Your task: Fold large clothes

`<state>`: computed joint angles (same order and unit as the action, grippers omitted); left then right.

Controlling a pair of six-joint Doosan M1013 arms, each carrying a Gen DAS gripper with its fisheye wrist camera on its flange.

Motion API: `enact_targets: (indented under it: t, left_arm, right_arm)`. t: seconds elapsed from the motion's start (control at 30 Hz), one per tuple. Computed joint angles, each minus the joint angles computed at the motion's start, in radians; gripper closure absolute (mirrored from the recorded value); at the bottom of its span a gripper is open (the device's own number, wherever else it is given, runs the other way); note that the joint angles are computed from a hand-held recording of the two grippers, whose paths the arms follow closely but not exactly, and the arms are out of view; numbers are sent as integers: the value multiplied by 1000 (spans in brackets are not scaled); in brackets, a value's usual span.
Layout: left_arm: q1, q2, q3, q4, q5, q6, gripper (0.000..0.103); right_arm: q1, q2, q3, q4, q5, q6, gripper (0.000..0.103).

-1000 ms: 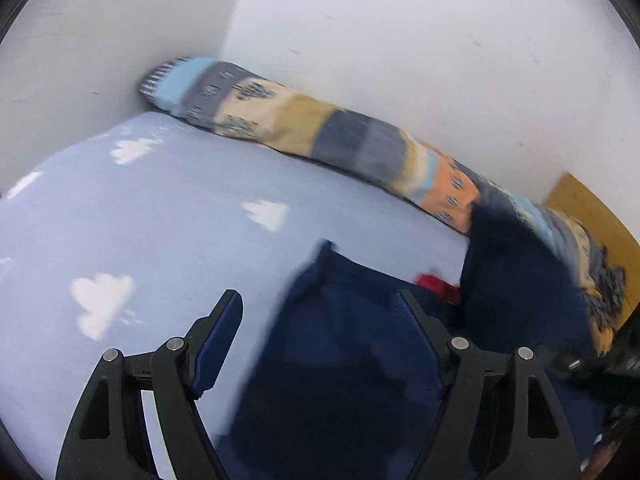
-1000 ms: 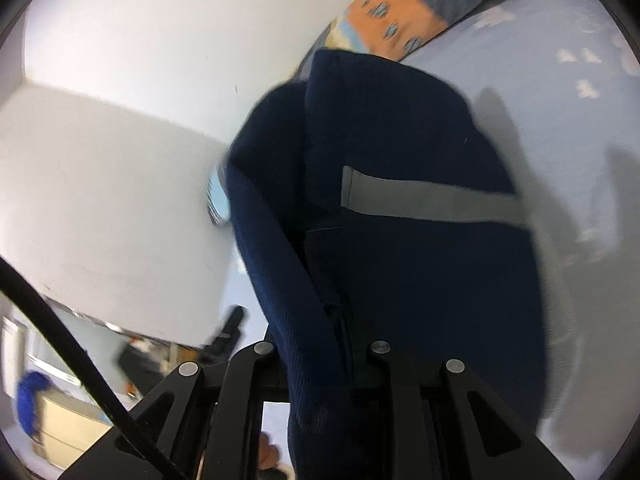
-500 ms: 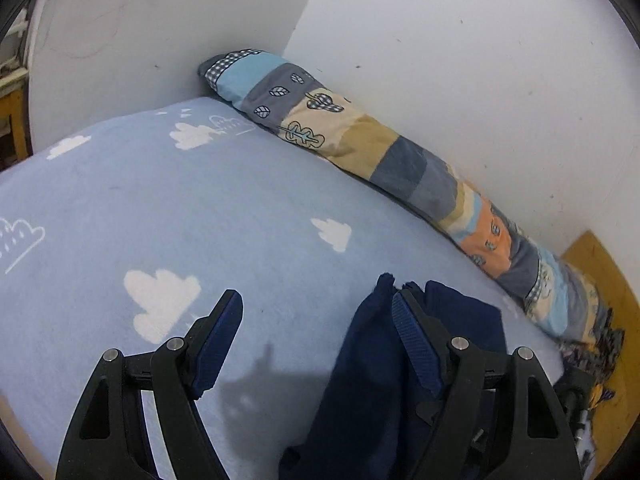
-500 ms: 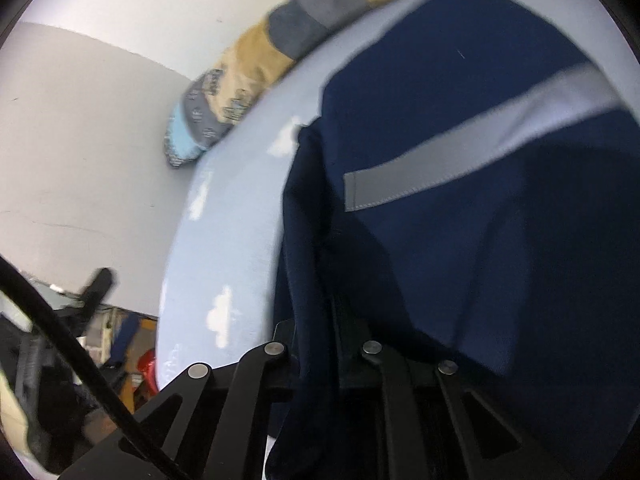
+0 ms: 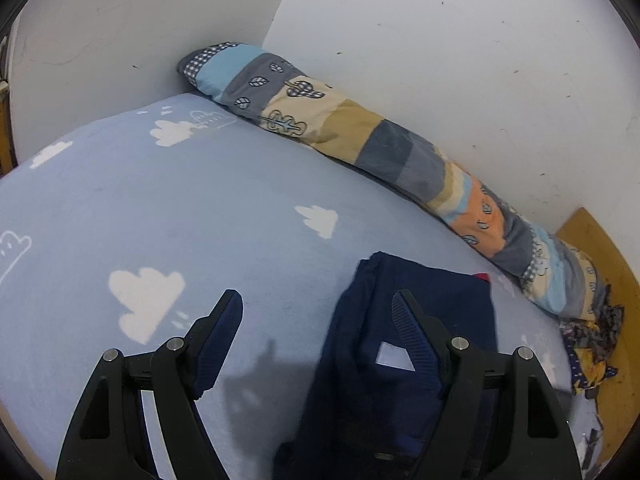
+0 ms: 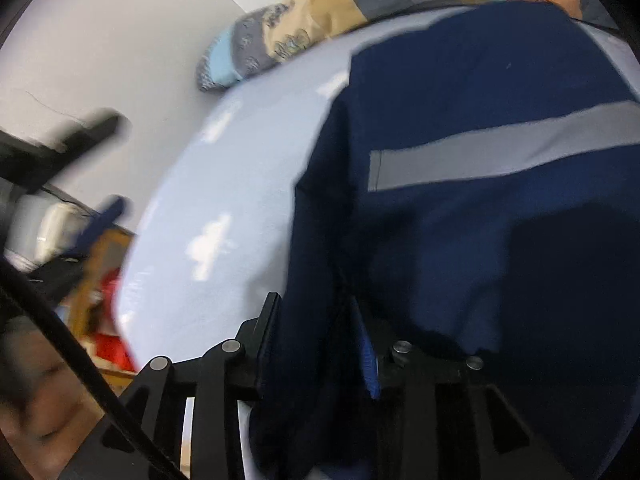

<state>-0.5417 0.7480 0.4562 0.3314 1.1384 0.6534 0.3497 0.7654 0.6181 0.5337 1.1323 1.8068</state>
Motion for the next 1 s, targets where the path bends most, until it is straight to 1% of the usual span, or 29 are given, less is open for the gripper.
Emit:
enact_targets:
  t: [0.03, 0.07, 0.1, 0.2, 0.23, 0.3, 0.33, 0.37, 0.43, 0.5, 0.57, 0.6, 0.63, 0.67, 0.7, 0.73, 0.77, 0.8, 0.83, 0.9, 0.93, 0.97, 1.0]
  left_arm:
    - [1, -4, 8, -14, -17, 3, 27]
    - [2, -8, 14, -36, -37, 18, 27]
    - [2, -6, 11, -49, -41, 35, 27]
    - [-5, 21, -35, -102, -24, 133, 27]
    - [-6, 31, -52, -130, -17, 168, 27]
    - [-7, 47, -75, -223, -23, 268, 27]
    - [-8, 62, -96, -280, -11, 322, 27]
    - [-10, 73, -111, -324, 1, 373, 27]
    - [-17, 99, -150, -380, 46, 466, 27]
    - [-28, 133, -199, -427, 115, 579, 27]
    - [-32, 148, -206, -466, 158, 648, 27]
    - [-36, 163, -222, -463, 200, 676, 27]
    - [-40, 169, -223, -435, 226, 686, 27]
    - [-43, 184, -233, -389, 277, 686, 27]
    - [-42, 186, -223, -371, 297, 678, 28]
    - [-35, 166, -172, -388, 269, 681, 28]
    - [-31, 138, -112, -410, 225, 700, 28]
    - [-32, 129, -94, -407, 210, 708, 28]
    - [-33, 129, -96, -403, 211, 706, 28]
    - [-36, 117, -83, -400, 190, 698, 28]
    - [-34, 107, -67, -409, 168, 701, 28]
    - [-34, 102, -64, -412, 144, 702, 28]
    - [-33, 88, -48, -413, 99, 694, 28]
  right_arm:
    - [-11, -16, 23, 38, -19, -22, 61]
    - [-30, -44, 66, 106, -52, -72, 61]
    - [-47, -74, 108, 131, -88, -109, 61]
    - [-87, -154, 211, 103, -168, -149, 61]
    - [-95, -167, 225, 85, -174, -150, 61]
    - [-105, -192, 251, 32, -171, -138, 62]
    - [-113, -213, 283, 19, -173, -167, 71]
    - [-115, -226, 300, -1, -172, -185, 84]
    - [-101, -267, 360, -99, -187, -219, 90]
    - [-94, -274, 380, -101, -190, -245, 92]
    - [-88, -295, 427, -86, -198, -292, 93]
    - [-79, -304, 446, -104, -220, -322, 94]
    - [-72, -315, 469, -112, -242, -361, 94]
    - [-65, -317, 480, -124, -248, -385, 94]
    - [-53, -317, 490, -170, -254, -392, 94]
    - [-39, -307, 488, -237, -244, -387, 95]
    - [-32, -279, 469, -280, -192, -367, 95]
    - [-34, -266, 467, -283, -172, -354, 98]
    - [-41, -259, 472, -260, -182, -343, 99]
    - [-54, -245, 437, -222, -128, -315, 99]
    - [-61, -238, 406, -202, -80, -313, 99]
    - [-73, -240, 397, -154, -69, -320, 99]
    - [-89, -246, 399, -86, -83, -336, 99]
